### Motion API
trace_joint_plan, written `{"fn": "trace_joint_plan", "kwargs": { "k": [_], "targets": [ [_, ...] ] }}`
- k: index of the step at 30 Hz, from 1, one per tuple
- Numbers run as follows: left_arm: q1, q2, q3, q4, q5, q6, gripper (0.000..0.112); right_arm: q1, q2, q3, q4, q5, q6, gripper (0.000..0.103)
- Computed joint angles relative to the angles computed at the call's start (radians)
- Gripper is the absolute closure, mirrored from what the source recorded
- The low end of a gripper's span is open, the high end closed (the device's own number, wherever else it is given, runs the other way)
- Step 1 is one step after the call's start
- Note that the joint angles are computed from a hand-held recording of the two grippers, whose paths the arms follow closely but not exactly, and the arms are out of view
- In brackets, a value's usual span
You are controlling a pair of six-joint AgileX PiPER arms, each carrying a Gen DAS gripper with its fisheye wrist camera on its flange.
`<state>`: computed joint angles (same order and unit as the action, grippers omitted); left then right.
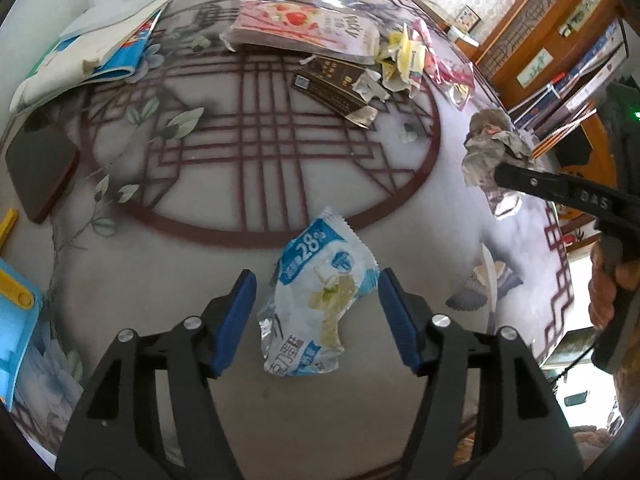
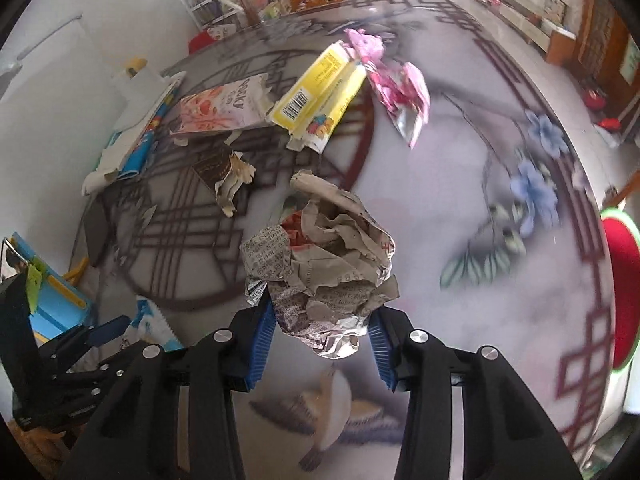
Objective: Collect trash
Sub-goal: 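Grasp the blue snack bag with the left gripper while the right grasps crumpled newspaper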
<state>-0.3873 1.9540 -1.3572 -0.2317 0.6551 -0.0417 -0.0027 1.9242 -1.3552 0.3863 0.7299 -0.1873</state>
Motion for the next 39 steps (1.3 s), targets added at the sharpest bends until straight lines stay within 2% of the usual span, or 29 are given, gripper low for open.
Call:
{"fn": "trace_joint_plan", "kwargs": {
  "k": [6,13,20,25,31,39],
  "targets": [
    [-0.011,-0.003,0.002,0.022,0.000,-0.004,0.052,0.014,-0.092,0.164,-0.002,-0.126,0.103,0.060],
    [-0.005,-0.033,0.043,0.032,-0.013,0.002,0.046,0.018,-0.089,0.167,-0.004,-0.130,0.096,0.060],
    [-0.019,-0.025,0.060,0.068,-0.012,-0.017,0.046,0.022,-0.085,0.167,0.007,-0.126,0.079,0.059],
    [-0.025,-0.008,0.050,0.079,0.006,-0.024,0.078,0.022,-0.091,0.171,0.006,-0.132,0.080,0.059],
    [-0.021,-0.030,0.048,0.121,-0.034,-0.102,0.085,0.016,-0.110,0.186,-0.004,-0.142,0.092,0.059],
    [-0.031,-0.040,0.010,0.158,-0.047,-0.157,0.085,0.004,-0.118,0.194,0.009,-0.149,0.083,0.059]
  ]
}}
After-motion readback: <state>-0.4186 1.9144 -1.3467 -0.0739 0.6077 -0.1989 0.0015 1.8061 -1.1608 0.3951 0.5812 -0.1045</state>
